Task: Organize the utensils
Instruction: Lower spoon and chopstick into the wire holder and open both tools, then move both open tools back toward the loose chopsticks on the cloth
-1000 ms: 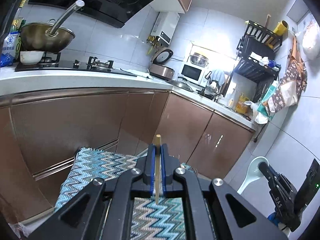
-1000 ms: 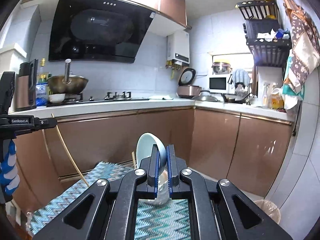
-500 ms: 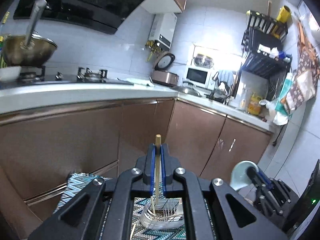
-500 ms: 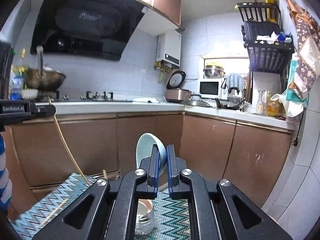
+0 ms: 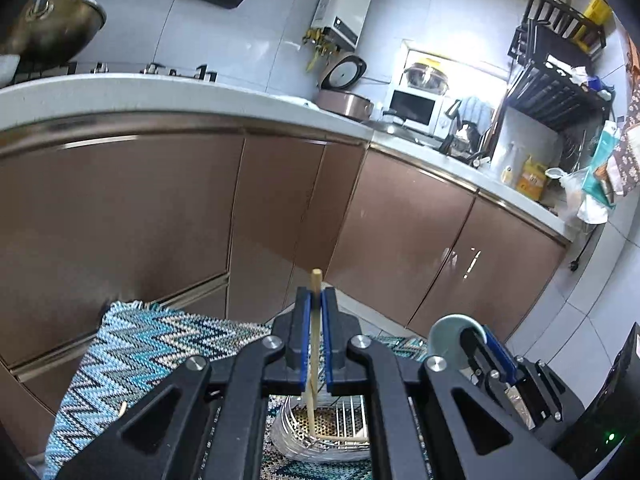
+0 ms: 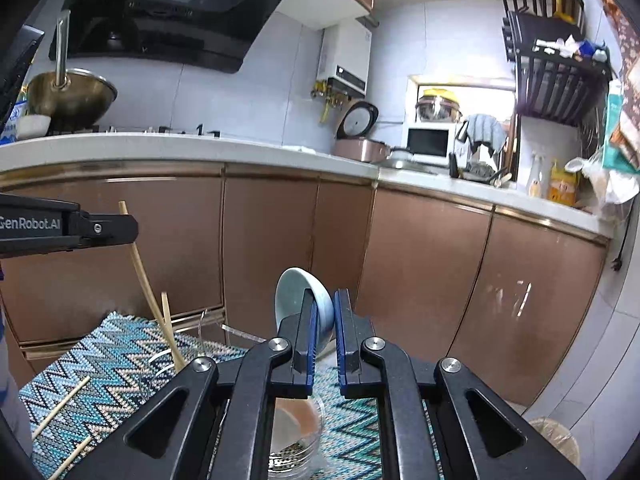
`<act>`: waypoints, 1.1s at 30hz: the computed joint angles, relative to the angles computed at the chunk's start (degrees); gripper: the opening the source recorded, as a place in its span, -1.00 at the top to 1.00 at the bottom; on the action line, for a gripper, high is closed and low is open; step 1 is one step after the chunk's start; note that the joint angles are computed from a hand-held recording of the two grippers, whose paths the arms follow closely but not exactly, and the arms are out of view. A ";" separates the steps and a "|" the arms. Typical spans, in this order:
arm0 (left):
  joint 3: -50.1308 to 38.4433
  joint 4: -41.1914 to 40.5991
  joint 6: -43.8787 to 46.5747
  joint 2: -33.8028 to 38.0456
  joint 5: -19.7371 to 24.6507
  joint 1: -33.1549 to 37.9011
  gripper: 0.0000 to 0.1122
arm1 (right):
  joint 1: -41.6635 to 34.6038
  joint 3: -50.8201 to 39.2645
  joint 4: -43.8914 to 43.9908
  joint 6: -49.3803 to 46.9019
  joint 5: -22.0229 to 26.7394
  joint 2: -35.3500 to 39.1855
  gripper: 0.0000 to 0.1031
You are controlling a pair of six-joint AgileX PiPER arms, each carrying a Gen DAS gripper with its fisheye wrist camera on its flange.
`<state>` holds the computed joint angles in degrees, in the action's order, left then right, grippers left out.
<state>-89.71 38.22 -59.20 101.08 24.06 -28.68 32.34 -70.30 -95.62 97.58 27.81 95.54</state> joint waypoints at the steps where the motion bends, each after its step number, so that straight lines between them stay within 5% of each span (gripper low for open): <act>1: 0.44 1.54 -1.76 0.14 -0.03 -0.24 0.91 | -0.08 0.11 0.11 0.09 -0.55 0.32 0.82; 5: 3.61 3.16 -3.66 -1.78 -0.78 0.10 0.89 | -0.42 1.88 0.68 0.74 -2.29 -0.43 0.35; 19: 12.84 10.95 -10.59 -19.00 8.19 -6.20 0.39 | 6.09 10.00 11.50 -7.81 6.42 -17.24 -0.11; 27: 21.12 16.28 -14.03 -32.67 18.69 -14.28 0.25 | 20.73 13.65 17.53 -12.96 22.39 -29.87 -0.56; 33: 25.30 21.82 -16.62 -42.45 31.45 -24.82 0.24 | 36.79 13.43 16.54 -13.18 38.42 -35.39 -0.81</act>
